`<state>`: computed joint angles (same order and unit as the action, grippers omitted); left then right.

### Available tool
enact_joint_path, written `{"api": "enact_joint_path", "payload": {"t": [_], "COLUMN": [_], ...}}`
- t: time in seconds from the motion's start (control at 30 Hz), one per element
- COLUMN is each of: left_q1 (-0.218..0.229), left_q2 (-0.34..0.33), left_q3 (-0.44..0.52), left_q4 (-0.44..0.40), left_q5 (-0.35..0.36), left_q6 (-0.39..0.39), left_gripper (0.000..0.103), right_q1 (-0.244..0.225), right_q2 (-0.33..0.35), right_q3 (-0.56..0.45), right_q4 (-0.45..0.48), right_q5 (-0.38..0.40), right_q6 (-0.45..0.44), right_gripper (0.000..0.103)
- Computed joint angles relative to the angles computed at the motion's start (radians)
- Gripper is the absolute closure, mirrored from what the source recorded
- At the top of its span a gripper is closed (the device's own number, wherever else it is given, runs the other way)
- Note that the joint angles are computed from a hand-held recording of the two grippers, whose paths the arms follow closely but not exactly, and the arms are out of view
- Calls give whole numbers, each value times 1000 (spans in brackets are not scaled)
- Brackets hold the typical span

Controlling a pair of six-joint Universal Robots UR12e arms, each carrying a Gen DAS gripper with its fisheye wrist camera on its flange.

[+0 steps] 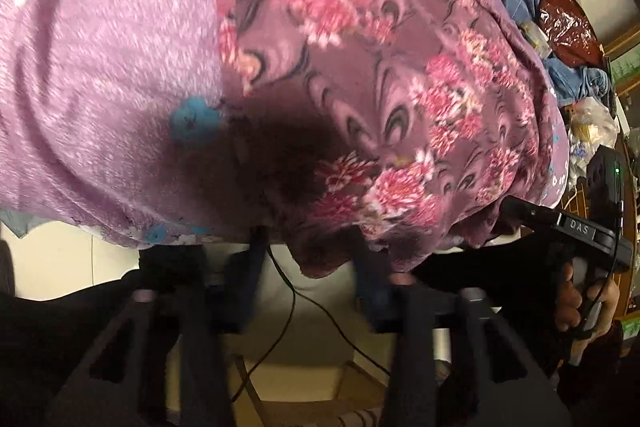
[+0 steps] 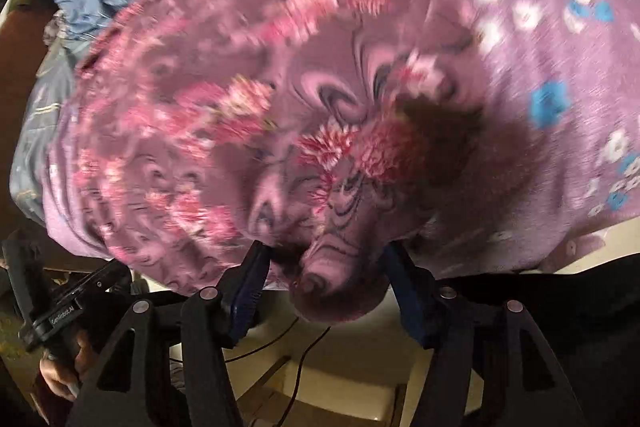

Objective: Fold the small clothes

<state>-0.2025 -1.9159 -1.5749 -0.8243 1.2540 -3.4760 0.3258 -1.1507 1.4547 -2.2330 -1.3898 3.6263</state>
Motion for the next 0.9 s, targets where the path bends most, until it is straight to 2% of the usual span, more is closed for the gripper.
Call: {"api": "enact_joint_path", "payload": {"t": [0.07, 0.13, 0.23, 0.27, 0.3, 0.33, 0.53, 0.67, 0.7, 0.77, 0.83, 0.9], "left_q1": [1, 3, 5, 7, 10, 9, -4, -12, 1, -9, -12, -16], "left_q2": [3, 12, 15, 15, 14, 14, -3, -21, -4, -25, -37, -44], "left_q3": [-9, -22, -27, -28, -30, -29, -21, -21, -49, -34, -30, -22], "left_q4": [26, 62, 76, 67, 60, 51, 29, 28, 36, 45, 47, 35], "left_q5": [-17, -30, -39, -46, -47, -37, -55, -105, -113, -97, -96, -98], "left_q6": [-5, -1, -24, -41, -55, -85, -171, -222, -217, -230, -237, -212], "left_gripper": [82, 82, 77, 62, 43, 37, 34, 32, 32, 32, 39, 84], "right_q1": [-10, -17, -49, -61, -72, -82, -108, -120, -119, -122, -127, -131], "right_q2": [-4, -24, -78, -96, -115, -134, -185, -201, -203, -211, -211, -212], "right_q3": [13, 32, 91, 107, 121, 134, 177, 210, 211, 217, 219, 225], "right_q4": [-18, -43, -146, -170, -189, -207, -270, -350, -363, -389, -395, -391], "right_q5": [48, 46, 110, 132, 152, 170, 245, 317, 322, 316, 314, 315], "right_q6": [4, -15, -14, -16, -29, -45, -82, -78, -74, -69, -58, -52], "right_gripper": [93, 94, 94, 94, 94, 94, 94, 94, 94, 94, 94, 94]}}
